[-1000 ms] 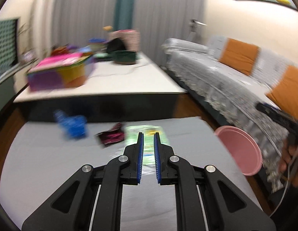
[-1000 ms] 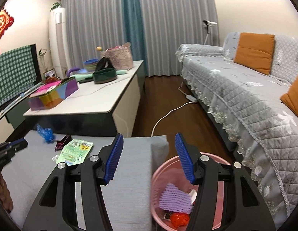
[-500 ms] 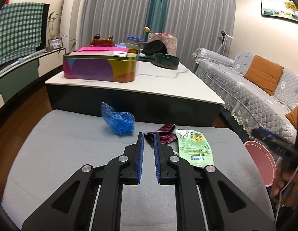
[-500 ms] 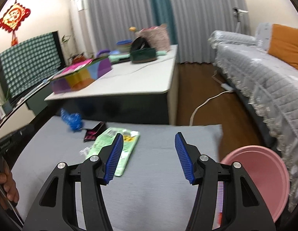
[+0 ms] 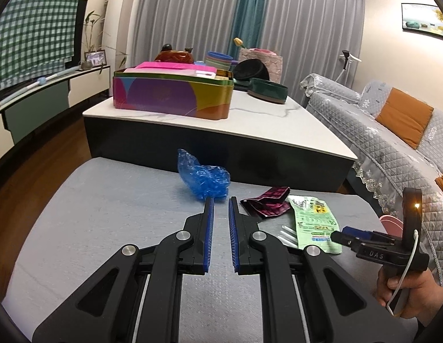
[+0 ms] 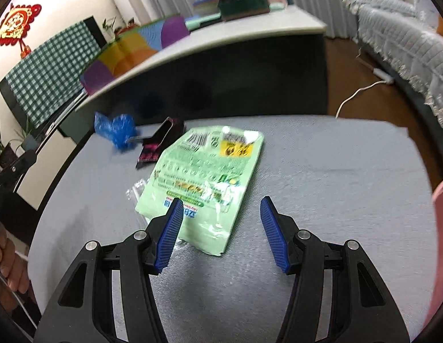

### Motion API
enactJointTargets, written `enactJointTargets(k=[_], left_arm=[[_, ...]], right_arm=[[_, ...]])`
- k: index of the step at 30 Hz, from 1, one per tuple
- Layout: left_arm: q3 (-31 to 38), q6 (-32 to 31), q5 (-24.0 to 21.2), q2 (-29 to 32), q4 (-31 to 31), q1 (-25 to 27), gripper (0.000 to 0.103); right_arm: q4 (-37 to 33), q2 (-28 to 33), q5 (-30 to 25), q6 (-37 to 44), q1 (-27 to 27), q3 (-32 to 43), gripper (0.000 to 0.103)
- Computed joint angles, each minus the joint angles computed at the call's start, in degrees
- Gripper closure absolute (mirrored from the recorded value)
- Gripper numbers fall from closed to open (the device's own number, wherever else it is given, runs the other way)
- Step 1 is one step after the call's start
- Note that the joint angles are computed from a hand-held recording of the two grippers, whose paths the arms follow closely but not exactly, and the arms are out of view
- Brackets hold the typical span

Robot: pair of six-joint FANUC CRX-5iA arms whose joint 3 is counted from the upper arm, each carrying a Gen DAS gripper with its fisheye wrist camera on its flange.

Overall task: Collect trash
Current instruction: 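Grasp the green printed bag with the right tool while the left tool grasps the blue plastic bag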

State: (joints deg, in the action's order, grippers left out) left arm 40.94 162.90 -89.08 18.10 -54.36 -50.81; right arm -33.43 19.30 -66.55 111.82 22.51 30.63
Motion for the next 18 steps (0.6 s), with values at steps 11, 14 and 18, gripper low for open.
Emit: enactJointTargets(k=[11, 14, 18], left_arm=[[-1.2, 0.1, 2.2, 0.6, 3.1, 3.6, 0.092], [-1.4, 0.2, 2.7, 1.1, 4.1, 4.8, 0.092], [-1.8, 0.6, 3.3, 1.7, 5.2, 7.0, 0.088]], right_arm=[[-2.1, 1.3, -4.7, 4.2, 0.5, 2.5, 0.091], [-4.2, 0.6, -4.6, 5.9, -0.6, 2.4, 0.097], [-6.3, 0.0, -3.9, 6.8, -2.2, 2.7, 0.100]])
